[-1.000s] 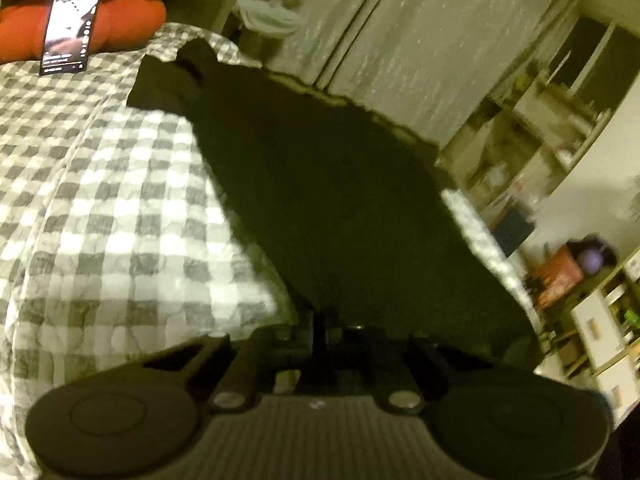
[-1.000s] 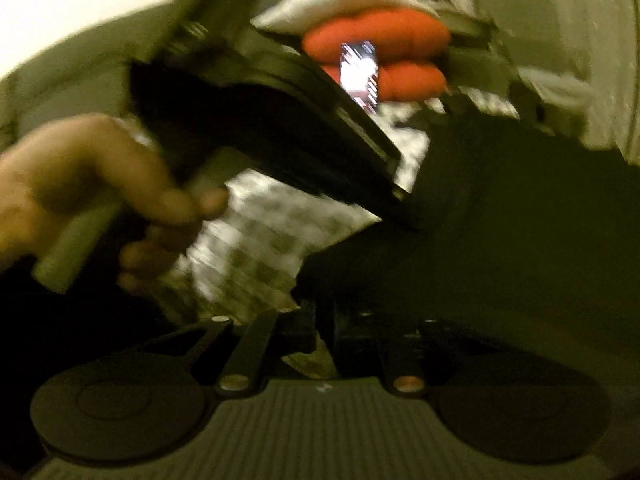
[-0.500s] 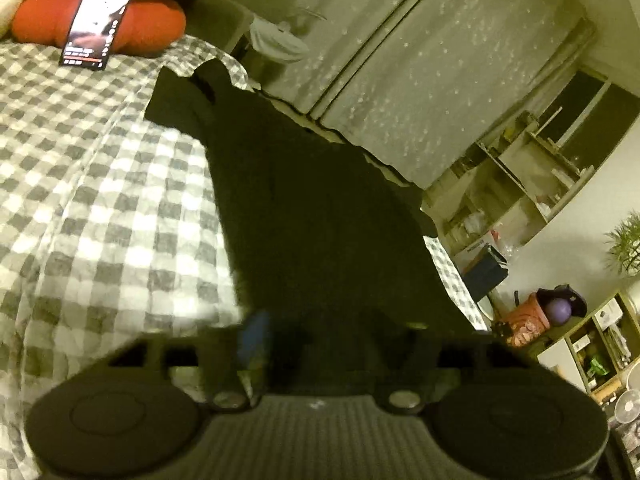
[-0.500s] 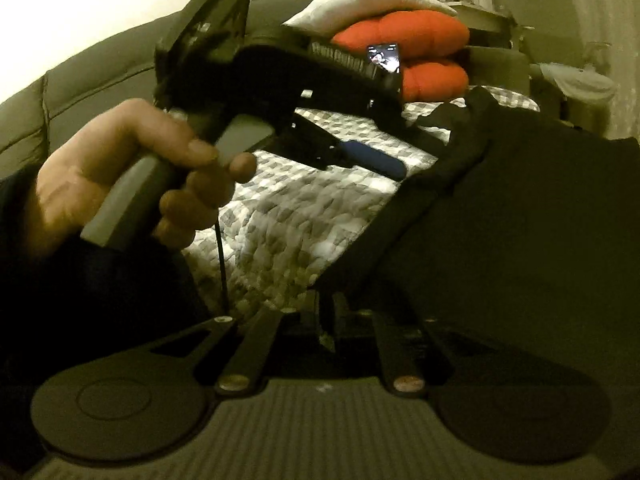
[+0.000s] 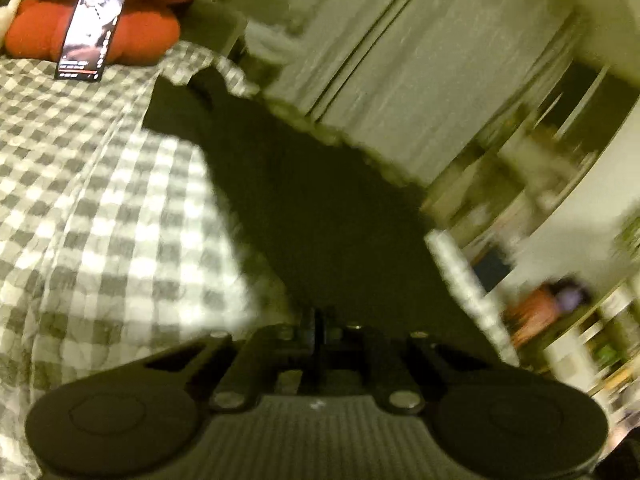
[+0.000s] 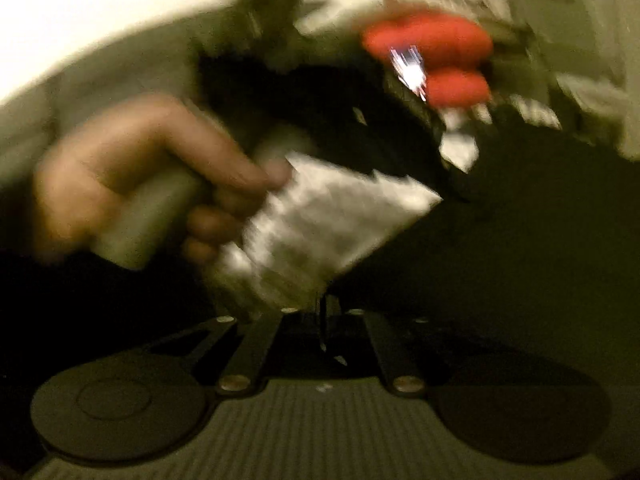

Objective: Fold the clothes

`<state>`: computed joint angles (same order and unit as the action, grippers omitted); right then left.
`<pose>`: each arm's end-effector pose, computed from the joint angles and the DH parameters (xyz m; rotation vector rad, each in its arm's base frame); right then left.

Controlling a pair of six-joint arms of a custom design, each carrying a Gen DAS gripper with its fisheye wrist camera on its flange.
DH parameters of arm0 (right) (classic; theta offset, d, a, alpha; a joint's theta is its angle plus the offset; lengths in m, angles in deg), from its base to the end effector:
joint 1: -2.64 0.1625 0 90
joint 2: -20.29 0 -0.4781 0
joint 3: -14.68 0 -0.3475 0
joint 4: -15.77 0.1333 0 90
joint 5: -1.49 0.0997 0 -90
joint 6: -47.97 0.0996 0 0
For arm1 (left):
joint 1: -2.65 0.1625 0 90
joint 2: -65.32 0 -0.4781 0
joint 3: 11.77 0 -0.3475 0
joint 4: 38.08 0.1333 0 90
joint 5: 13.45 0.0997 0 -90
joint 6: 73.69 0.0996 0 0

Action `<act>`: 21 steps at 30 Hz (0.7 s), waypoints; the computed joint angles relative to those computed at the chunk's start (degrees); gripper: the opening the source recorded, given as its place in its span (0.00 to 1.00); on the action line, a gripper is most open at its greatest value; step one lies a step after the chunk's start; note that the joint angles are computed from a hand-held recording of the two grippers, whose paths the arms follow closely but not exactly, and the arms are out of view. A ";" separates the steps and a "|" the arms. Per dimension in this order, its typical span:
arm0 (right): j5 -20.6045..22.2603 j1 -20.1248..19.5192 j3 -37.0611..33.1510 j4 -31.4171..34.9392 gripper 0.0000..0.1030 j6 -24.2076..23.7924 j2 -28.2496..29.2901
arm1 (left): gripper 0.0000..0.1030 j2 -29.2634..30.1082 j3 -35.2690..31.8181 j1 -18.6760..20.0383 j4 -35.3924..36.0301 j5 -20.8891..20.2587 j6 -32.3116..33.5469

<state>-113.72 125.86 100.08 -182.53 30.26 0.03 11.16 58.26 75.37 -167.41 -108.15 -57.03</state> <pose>0.4754 -0.5601 0.0152 0.9114 -2.4494 1.0988 -0.1019 -0.7487 0.4037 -0.8986 -2.8574 0.6212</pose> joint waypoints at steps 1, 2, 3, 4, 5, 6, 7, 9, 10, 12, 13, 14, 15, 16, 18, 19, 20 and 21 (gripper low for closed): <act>2.21 0.49 1.48 -0.02 0.00 0.72 -1.56 | 0.02 -0.09 -0.19 0.32 -0.38 -1.13 -0.72; 3.41 1.01 2.34 0.73 0.00 1.57 -2.75 | 0.02 -0.15 -0.03 0.35 -1.18 -0.80 -1.40; 3.30 1.64 2.67 1.73 0.00 1.62 -3.50 | 0.02 -0.10 0.12 0.23 -1.79 0.34 -1.89; 2.47 1.86 2.37 2.94 0.00 1.32 -3.47 | 0.02 -0.04 0.26 0.11 -2.36 1.56 -2.34; 1.64 2.08 2.06 4.17 0.00 1.03 -3.43 | 0.02 0.18 0.17 -0.04 -2.47 2.52 -2.69; 0.72 2.26 1.70 5.36 0.00 0.82 -3.34 | 0.02 0.41 -0.04 -0.15 -2.36 3.15 -2.95; -1.33 1.86 1.01 5.86 0.00 1.51 -2.56 | 0.02 0.58 -0.21 -0.24 -2.37 3.70 -3.33; -3.08 0.12 1.14 5.65 0.14 6.11 -1.65 | 0.06 0.73 -0.35 -0.25 -3.01 5.16 -4.55; -3.00 -0.78 1.22 6.98 0.14 8.10 -1.58 | 0.14 0.82 -0.59 -0.16 -3.04 5.66 -5.13; -5.65 -1.20 0.69 7.13 0.14 8.76 -0.77 | 0.36 1.14 -1.21 0.18 -3.04 5.88 -6.27; -6.55 -1.14 0.25 6.38 0.14 8.06 -0.38 | 0.46 1.28 -1.19 0.04 -3.66 6.67 -6.41; -7.60 -1.06 -0.53 5.44 0.17 7.87 0.05 | 0.50 1.46 -1.26 -0.27 -4.00 7.57 -5.98; -8.64 -0.98 -1.34 4.53 0.29 7.67 0.47 | 0.51 1.63 -1.35 -0.55 -4.24 7.89 -5.03; -9.62 -0.93 -2.17 3.61 0.39 7.42 0.91 | 0.54 1.79 -1.45 -0.81 -4.47 8.14 -4.02; -9.92 -1.17 -3.57 1.74 0.60 6.58 1.75 | 0.61 2.92 -3.18 -1.32 -3.89 8.70 -2.57; -9.55 -1.47 -4.23 2.04 0.60 6.34 2.04 | 0.65 3.99 -5.01 -1.54 -3.17 9.27 -2.63; -9.71 -1.39 -5.16 2.77 0.60 5.64 2.53 | 0.66 5.12 -7.00 -1.76 -2.37 9.87 -2.75; -10.03 -1.29 -6.15 3.49 0.60 4.85 3.07 | 0.67 6.58 -9.53 -1.87 -1.37 10.80 -3.89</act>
